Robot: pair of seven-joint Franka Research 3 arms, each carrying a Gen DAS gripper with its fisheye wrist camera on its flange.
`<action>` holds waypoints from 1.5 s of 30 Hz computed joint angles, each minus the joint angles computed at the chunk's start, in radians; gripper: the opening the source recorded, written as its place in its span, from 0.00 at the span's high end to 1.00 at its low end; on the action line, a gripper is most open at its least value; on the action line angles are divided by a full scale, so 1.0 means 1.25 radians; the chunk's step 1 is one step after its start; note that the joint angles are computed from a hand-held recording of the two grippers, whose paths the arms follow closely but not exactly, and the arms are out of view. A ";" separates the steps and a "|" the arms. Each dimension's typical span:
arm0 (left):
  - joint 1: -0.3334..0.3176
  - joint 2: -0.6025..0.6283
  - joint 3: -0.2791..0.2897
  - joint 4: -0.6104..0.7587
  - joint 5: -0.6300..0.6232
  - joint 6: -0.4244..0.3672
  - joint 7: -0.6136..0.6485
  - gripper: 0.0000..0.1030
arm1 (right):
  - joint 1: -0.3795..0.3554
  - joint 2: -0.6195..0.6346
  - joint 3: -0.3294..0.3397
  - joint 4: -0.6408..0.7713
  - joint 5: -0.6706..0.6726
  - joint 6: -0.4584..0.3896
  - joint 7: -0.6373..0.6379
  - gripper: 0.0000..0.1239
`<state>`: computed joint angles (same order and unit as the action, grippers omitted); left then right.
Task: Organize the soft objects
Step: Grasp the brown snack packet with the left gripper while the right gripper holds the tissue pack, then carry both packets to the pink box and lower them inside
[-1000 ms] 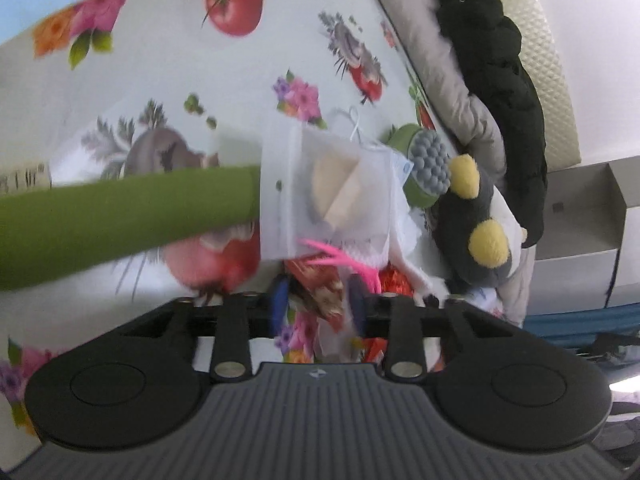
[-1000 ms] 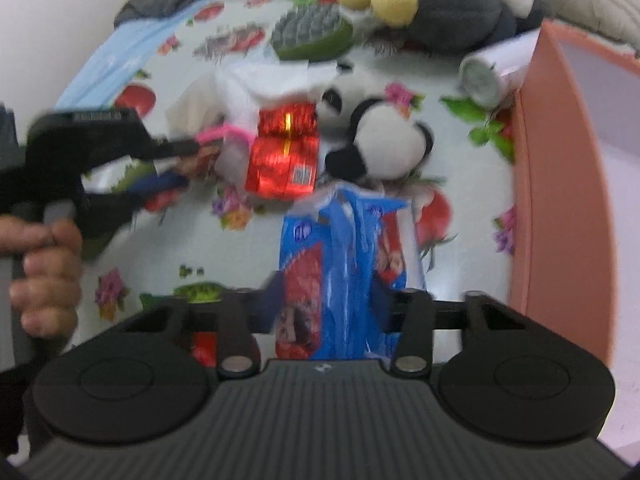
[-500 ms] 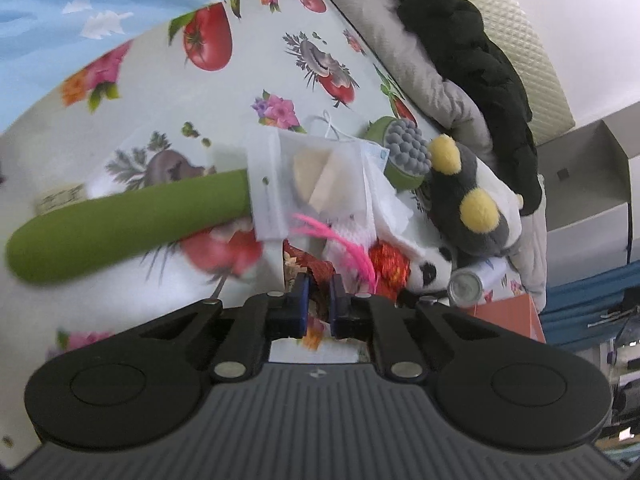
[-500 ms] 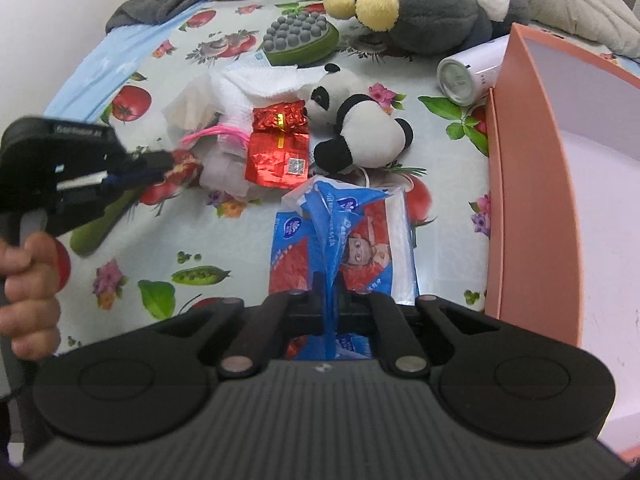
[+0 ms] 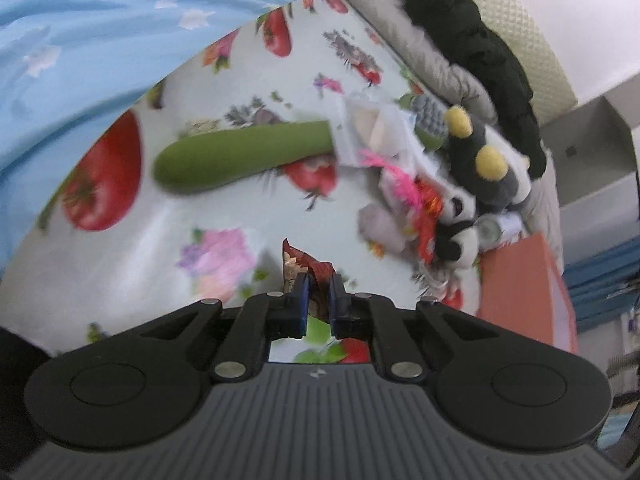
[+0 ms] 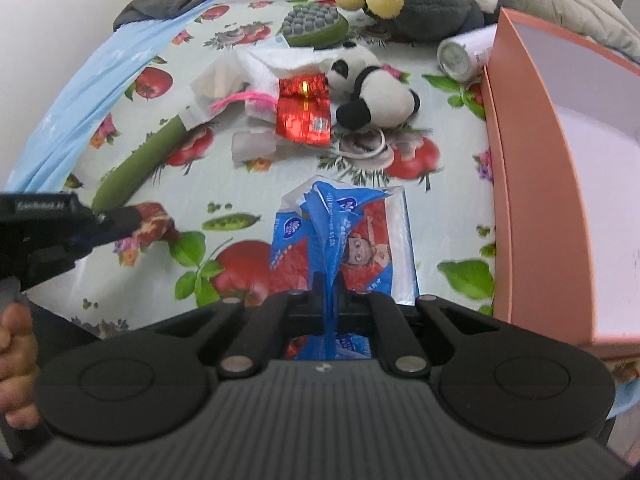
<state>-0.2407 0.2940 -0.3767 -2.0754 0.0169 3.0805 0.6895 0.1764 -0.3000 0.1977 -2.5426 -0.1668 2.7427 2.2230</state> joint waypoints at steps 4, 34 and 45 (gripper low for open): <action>0.100 -0.018 -0.107 -0.026 -0.071 -0.027 0.126 0.83 | 0.001 -0.008 0.009 -0.026 0.009 0.020 0.028 0.93; -0.116 0.050 0.115 0.110 0.313 -0.197 0.322 0.59 | -0.037 0.085 0.009 -0.004 -0.099 0.111 0.111 0.91; -0.118 0.107 0.096 0.261 0.214 -0.311 0.314 0.64 | 0.026 0.138 -0.074 0.097 0.063 0.015 -0.073 0.93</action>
<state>-0.3877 0.4278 -0.2572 -1.7493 0.2847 2.6919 1.0814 0.2092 -0.1280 0.1046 -2.4209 -0.0881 2.7616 2.1314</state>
